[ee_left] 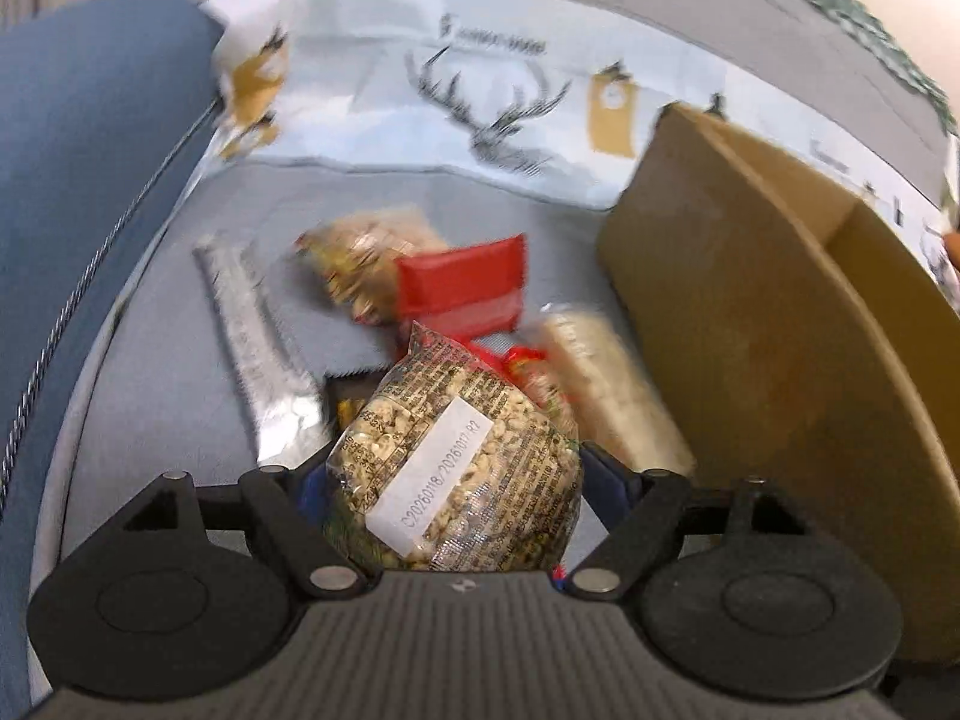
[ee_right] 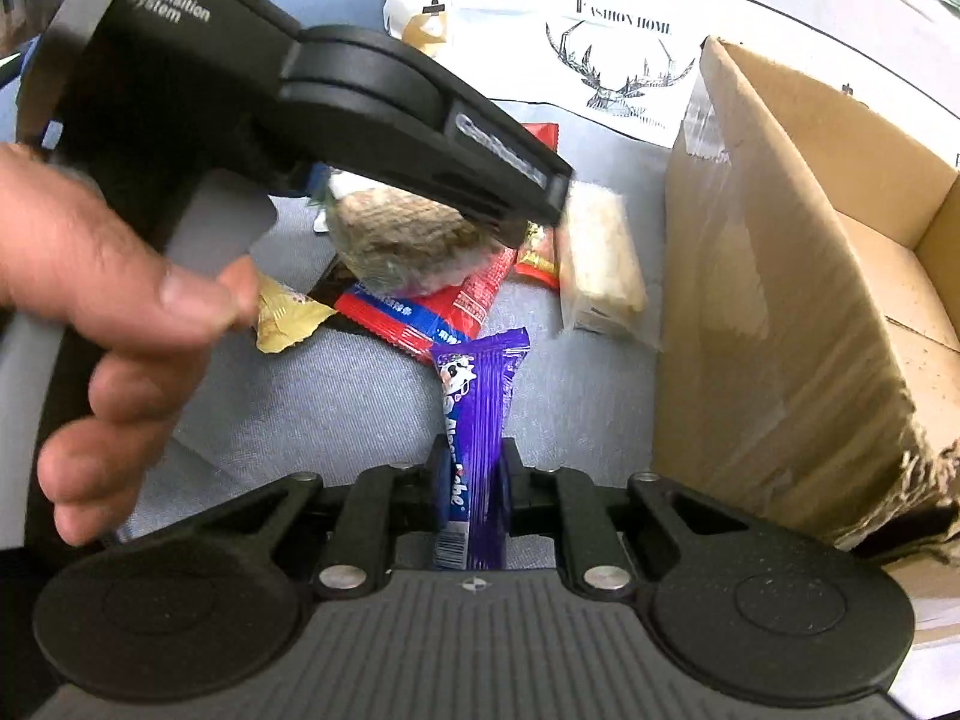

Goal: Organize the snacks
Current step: 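Grasp the clear grain bag with the left tool while the right tool grasps the purple bar, then lift the grain bag with the left tool while the right tool carries the purple bar over the box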

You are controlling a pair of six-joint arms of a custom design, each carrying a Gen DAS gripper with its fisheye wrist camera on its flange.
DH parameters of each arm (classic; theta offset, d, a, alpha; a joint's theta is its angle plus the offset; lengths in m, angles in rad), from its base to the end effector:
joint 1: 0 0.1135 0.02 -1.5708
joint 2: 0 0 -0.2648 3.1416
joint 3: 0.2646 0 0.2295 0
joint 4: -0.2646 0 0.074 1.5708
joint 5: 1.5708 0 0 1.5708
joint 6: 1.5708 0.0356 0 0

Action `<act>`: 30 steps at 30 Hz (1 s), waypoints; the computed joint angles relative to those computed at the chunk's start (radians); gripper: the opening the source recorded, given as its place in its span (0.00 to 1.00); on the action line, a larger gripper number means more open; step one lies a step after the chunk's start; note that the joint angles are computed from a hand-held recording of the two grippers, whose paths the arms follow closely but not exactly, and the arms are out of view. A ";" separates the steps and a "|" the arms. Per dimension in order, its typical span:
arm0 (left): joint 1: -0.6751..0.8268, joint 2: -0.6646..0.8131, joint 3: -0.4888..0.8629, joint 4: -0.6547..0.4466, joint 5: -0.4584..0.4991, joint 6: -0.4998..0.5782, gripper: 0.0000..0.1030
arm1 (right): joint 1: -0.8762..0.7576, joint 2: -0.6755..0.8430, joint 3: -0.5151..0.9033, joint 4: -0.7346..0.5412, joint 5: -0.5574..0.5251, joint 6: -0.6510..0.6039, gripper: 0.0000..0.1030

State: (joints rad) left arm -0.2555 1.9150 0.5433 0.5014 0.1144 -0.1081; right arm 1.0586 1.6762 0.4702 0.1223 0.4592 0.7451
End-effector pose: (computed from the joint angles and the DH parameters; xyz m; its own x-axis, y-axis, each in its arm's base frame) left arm 0.2723 -0.0753 0.0739 -0.7702 0.0904 -0.6314 0.2406 0.9580 -0.1563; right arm 0.1277 0.1950 0.0977 -0.7792 -0.1457 -0.6096 -0.2059 0.9781 0.0295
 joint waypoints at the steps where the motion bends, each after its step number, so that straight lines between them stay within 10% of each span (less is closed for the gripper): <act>1: 0.005 0.009 0.009 -0.015 0.005 -0.004 0.82 | 0.001 0.002 0.002 -0.001 0.000 0.000 0.15; 15: 0.096 -0.166 -0.157 0.161 0.081 -0.105 0.82 | 0.035 -0.086 -0.018 -0.007 0.083 -0.027 0.14; 30: 0.131 -0.489 -0.174 -0.065 0.130 -0.114 0.82 | 0.129 -0.468 -0.003 -0.248 0.291 -0.017 0.14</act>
State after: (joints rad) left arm -0.1249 1.4256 0.3695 0.4366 0.2448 -0.2217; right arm 1.1880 1.2083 0.4674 -0.1259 0.7505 0.7285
